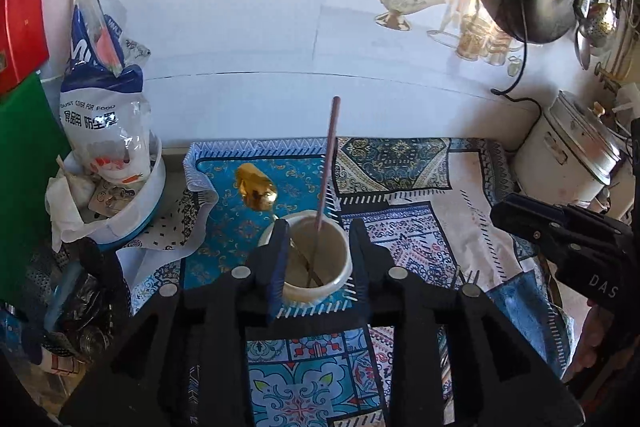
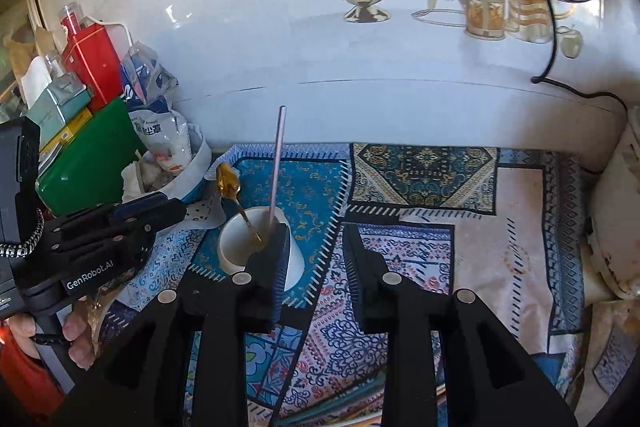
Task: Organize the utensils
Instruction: 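Move both open tools back over the utensil pile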
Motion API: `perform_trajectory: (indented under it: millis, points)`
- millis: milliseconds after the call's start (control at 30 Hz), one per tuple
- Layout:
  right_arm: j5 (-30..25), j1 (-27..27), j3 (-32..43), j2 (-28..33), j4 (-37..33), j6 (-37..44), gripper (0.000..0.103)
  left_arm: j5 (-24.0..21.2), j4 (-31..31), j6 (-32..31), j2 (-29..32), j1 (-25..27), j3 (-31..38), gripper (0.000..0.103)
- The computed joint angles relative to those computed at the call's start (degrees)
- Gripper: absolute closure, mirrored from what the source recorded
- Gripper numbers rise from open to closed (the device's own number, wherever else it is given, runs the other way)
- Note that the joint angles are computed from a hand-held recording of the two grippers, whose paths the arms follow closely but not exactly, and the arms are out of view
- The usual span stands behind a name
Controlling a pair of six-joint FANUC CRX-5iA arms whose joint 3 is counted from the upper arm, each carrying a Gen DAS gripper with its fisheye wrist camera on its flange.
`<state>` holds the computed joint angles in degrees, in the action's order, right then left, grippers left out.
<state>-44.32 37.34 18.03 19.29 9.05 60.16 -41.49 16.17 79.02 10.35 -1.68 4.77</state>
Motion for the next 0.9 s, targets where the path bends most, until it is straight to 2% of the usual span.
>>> perform_trajectory:
  millis: [233,400,600,900]
  points:
    - [0.98,0.31,-11.4,-7.42,11.88,-13.67,0.074,-1.75,2.14,-5.68,1.38,-3.63,0.66,0.07]
    - [-0.85,0.17,-17.26,-11.35,15.6,-20.77,0.073,-5.13,4.27,-9.09,4.61,-6.27,2.65,0.07]
    - [-4.75,-0.06,-22.0,-14.0,15.81,-26.33,0.073,-10.37,4.52,-11.33,9.3,-9.17,5.94,0.07]
    - [-7.97,-0.71,-26.15,-15.21,10.79,-28.66,0.073,-16.12,1.26,-12.53,14.84,-12.97,9.51,0.07]
